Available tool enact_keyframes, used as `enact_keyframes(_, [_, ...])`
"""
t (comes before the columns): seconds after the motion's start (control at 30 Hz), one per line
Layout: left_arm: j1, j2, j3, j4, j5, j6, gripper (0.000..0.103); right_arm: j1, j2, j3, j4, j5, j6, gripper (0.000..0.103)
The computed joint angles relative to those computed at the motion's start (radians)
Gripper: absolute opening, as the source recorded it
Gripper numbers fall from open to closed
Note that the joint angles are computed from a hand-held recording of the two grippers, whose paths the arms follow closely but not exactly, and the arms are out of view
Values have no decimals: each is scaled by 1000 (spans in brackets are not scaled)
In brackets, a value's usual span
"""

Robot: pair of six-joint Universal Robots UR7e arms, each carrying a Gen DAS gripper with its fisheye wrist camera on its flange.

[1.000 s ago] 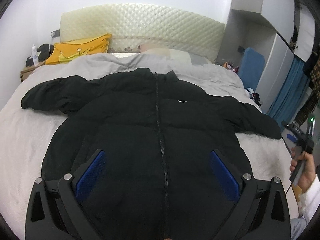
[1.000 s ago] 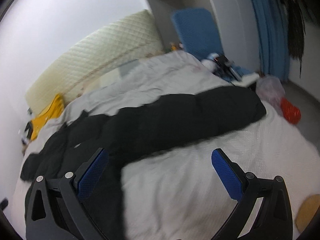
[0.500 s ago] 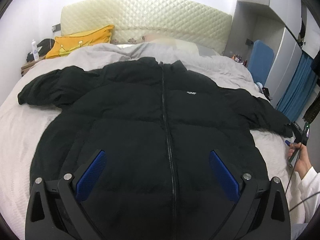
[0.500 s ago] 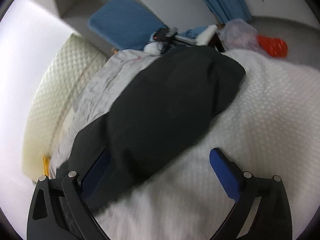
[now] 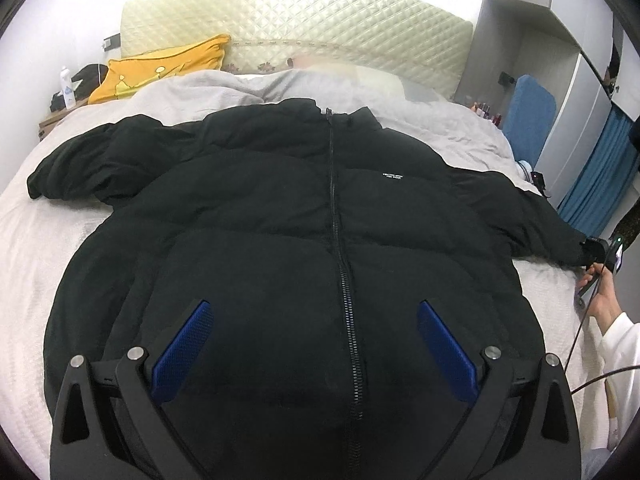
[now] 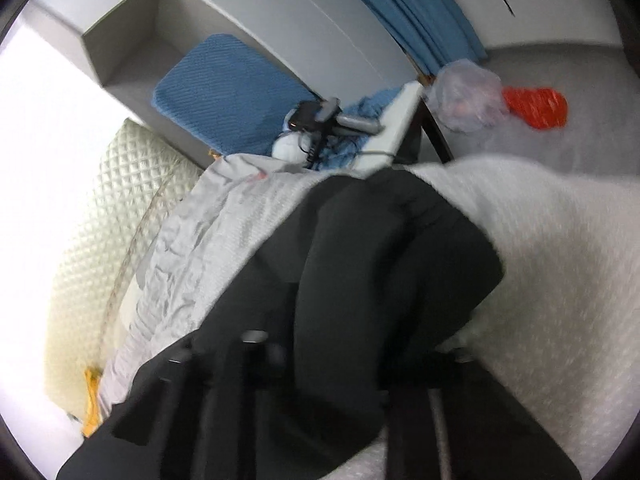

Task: Fold large clothes
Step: 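Lift the sleeve with the right tool and fold it across the jacket body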

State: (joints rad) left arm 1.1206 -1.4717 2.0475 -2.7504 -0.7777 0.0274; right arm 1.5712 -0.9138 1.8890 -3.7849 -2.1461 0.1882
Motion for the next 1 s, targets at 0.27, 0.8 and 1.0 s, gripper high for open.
enact_keyframes(0.27, [-51, -97, 23, 65, 51, 1, 101, 161, -37, -74, 21, -116, -170, 4])
enact_keyframes(0.8, [-179, -371, -12, 356, 179, -62, 102, 581, 357, -741, 194, -392, -738, 5])
enact_keyframes(1.0, [-220, -421, -48, 427, 251, -58, 102, 640, 608, -1090, 420, -345, -690, 8])
